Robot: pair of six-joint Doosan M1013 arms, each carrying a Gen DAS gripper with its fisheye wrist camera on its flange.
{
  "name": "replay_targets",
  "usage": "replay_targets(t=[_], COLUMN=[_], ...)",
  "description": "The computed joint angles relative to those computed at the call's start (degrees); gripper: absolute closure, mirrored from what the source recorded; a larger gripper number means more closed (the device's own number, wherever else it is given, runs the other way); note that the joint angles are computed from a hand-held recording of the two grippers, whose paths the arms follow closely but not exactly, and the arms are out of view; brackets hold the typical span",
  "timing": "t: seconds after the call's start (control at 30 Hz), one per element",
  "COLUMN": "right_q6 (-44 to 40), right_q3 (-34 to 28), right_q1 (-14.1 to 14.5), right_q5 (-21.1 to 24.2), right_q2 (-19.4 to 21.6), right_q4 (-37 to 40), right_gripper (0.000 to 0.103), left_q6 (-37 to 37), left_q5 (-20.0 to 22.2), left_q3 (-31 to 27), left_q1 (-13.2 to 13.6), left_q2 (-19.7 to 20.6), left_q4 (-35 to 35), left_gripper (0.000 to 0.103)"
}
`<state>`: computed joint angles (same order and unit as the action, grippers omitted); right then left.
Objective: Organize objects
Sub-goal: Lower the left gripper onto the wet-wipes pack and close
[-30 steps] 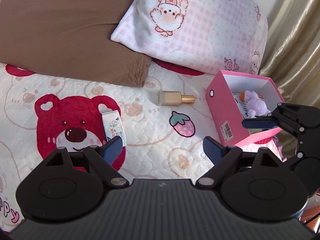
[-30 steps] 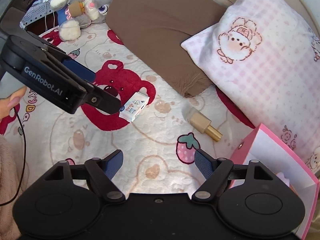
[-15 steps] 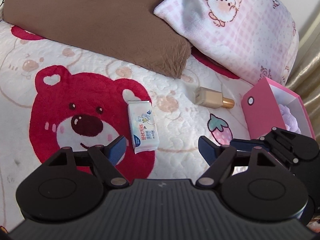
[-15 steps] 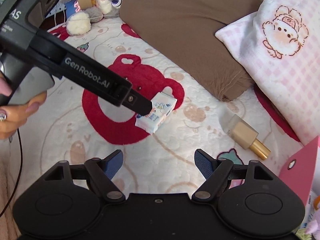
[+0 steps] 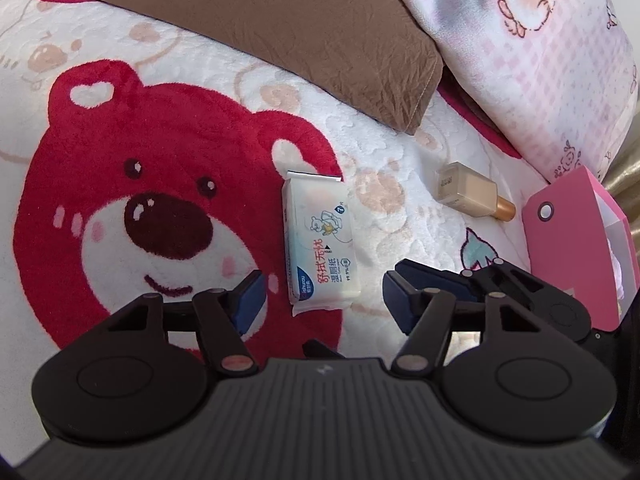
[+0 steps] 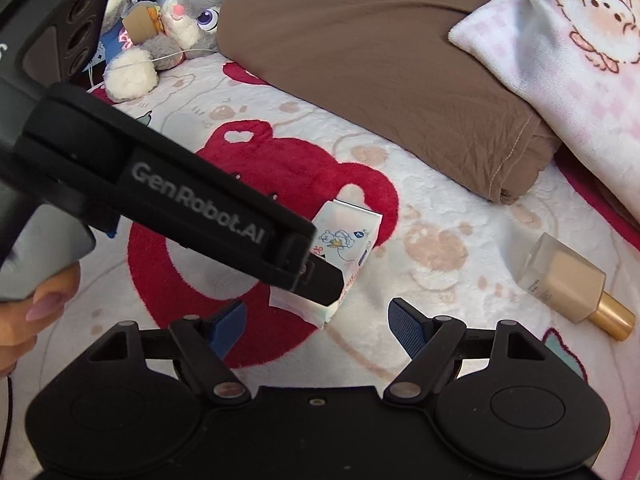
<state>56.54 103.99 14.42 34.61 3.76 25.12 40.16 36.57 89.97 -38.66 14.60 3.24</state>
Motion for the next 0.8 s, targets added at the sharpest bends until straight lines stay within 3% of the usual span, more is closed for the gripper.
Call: replay_targets(t=[0.07,0.17,0.23,0.3,0.33,0.47,0.63,0.8], right_q6=[0.6,2.6,2.8,4.2,5.8,9.8,13.9,19.5], right_q3=[-0.3,-0.9,-1.0,-0.4,-0.1,1.5,2.6,4.0], right_q1=[0.4,1.0,1.1,1.4,1.7,2.5,2.2,1.8], right_q5=[-0.6,-0.9,-1.0,-2.7,-3.4,-5.2,-2.6,-2.1], right_q2=[0.6,1.6,2.0,1.8,1.5,-0.1,-1.9,-4.0], right_q4=[-0.2,-1.7,-1.2,-1.9,-3.0,-8.1,-11.3,-14.0], right_gripper=[0.022,0.022,0.023,0.033,0.033,0.038,0.052,0.053], left_q6=[-0.4,4.1,4.5,6.4,8.6,13.0,17.7,21.1], left_q5=[-1.5,-4.9,-5.0,-5.5,-6.2,-6.0,-5.7,-4.7], left_q3=[0.5,1.7,1.7,1.9,2.2,2.6,3.2,2.6], left_q1=[0.3,1.4,1.4,1.3,1.5,1.6,1.6,1.3], left_q2=[0.2,0.1,0.2,0.0,-0.1,-0.7,-1.2,-0.8], left_q4=[-0.2,-7.0,-7.2,-8.8,-11.5,-17.2,-23.6,-27.7], left_gripper=[0.048,0.057,0.06,0.067,0.068,0.068,0.068,0.068])
